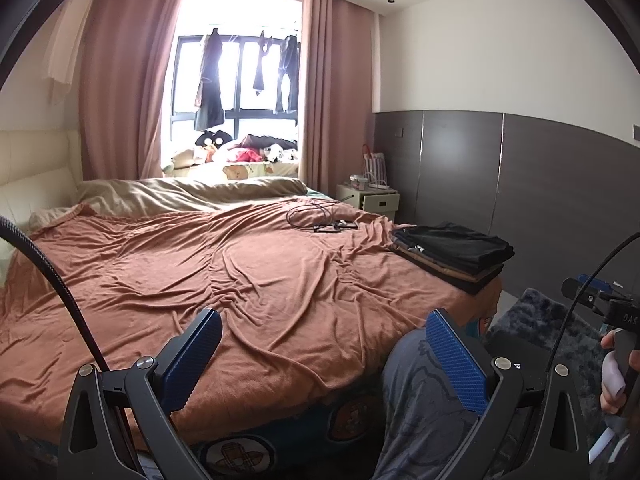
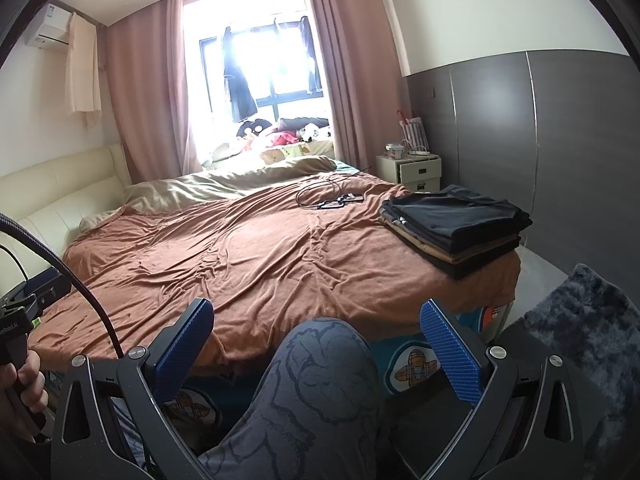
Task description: Fold small clothes
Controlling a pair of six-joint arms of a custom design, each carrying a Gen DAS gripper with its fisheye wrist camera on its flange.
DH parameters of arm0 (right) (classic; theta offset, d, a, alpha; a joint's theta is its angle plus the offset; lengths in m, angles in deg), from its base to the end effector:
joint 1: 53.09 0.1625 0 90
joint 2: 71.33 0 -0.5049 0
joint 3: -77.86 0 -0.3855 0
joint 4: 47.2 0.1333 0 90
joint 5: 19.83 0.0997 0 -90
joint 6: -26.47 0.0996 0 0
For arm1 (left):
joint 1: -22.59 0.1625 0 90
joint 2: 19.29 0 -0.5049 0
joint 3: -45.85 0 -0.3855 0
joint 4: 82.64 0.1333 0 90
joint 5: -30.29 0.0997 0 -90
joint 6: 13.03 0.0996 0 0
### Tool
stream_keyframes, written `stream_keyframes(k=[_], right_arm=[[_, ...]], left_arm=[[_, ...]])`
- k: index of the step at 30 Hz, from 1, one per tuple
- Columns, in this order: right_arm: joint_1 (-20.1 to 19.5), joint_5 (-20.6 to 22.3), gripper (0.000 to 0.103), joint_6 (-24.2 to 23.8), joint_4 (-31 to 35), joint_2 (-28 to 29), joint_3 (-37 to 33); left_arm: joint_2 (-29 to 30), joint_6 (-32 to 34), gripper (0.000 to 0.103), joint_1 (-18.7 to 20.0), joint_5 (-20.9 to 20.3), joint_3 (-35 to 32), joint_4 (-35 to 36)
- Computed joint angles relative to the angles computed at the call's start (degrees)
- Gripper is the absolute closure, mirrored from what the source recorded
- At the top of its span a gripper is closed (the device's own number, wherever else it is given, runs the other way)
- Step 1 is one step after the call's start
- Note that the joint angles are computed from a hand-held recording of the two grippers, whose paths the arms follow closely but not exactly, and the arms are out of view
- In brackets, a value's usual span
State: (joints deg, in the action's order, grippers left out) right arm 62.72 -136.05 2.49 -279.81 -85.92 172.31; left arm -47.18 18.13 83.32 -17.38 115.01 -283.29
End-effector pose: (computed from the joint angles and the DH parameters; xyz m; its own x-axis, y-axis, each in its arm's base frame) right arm 0.3771 -0.5747 -0.0421 -0.8131 -0.2013 0.5461 -0.5799 0.3616 -0.7301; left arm -0.2359 -0.8307 0.2118 -0.7264 -0.0022 -0.6872 0.6405 0.3603 -0.6782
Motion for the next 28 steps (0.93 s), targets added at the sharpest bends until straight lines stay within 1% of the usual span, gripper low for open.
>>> stream_keyframes(k=[10,20,28], right_arm=[[0.17,-0.16,0.0,-0.2,-1.06,-0.26,1.09],[0.29,-0.4,0.0,-0.5,-0.95,0.08,0.74],[0.62,-0.99,0.0,-0.65,-1.0,0.19,0.66]], left_arm=[[-0.2,-0.25,0.0,-0.37,0.19,1.01,-0.77],[-1.17,-1.22,0.0,-0.46,-0.4,3.0,-0.94],[-1.59,-1.66,0.0,-0.36,-0.55,3.25,-0.92]])
